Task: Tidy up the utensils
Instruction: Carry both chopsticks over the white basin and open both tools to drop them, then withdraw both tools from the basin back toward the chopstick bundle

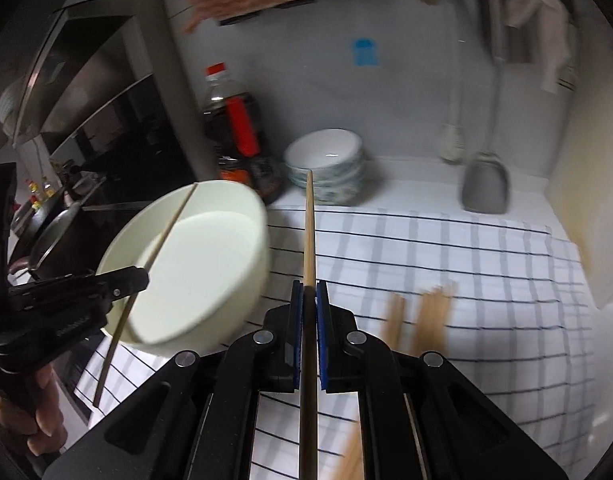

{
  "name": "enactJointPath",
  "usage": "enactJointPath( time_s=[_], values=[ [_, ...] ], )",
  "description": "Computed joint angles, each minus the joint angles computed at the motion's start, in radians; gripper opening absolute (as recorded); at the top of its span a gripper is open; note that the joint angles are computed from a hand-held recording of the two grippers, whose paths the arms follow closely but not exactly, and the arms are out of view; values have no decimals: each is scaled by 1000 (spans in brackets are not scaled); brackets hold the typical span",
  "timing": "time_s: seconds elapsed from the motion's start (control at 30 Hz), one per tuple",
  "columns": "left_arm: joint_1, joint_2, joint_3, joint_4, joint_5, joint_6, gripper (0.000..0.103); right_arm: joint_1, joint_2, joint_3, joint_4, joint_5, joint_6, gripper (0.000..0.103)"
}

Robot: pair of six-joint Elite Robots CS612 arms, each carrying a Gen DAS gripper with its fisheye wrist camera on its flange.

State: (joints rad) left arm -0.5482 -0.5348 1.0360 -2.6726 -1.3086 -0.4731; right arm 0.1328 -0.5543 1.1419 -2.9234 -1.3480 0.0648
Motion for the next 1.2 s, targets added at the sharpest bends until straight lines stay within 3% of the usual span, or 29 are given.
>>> enactJointPath(
  time_s=[0.23,0.53,0.7,0.93,1.0,1.03,1.07,1.13,1.2],
  values=[
    [70,21,-21,32,-23,17,7,72,134,-272,163,48,-2,6],
    [123,99,-129,105,-108,60,7,114,311,-612,454,20,14,6],
    [132,129,-171,152,-143,76,7,117,352,-688,539,5,35,6],
    [138,150,-210,186,-158,85,9,119,370,-722,578,-12,35,6],
    [140,148,-208,193,-160,76,12,119,361,-706,574,-18,37,6],
    [140,146,-204,194,-157,71,21,119,359,-705,575,-21,38,7],
    [139,140,-193,187,-153,64,37,119,354,-694,568,-24,38,8],
    [137,129,-171,160,-131,56,61,121,356,-701,564,-39,39,19],
    [135,119,-152,134,-105,53,66,121,344,-679,543,-48,40,19]
  ],
)
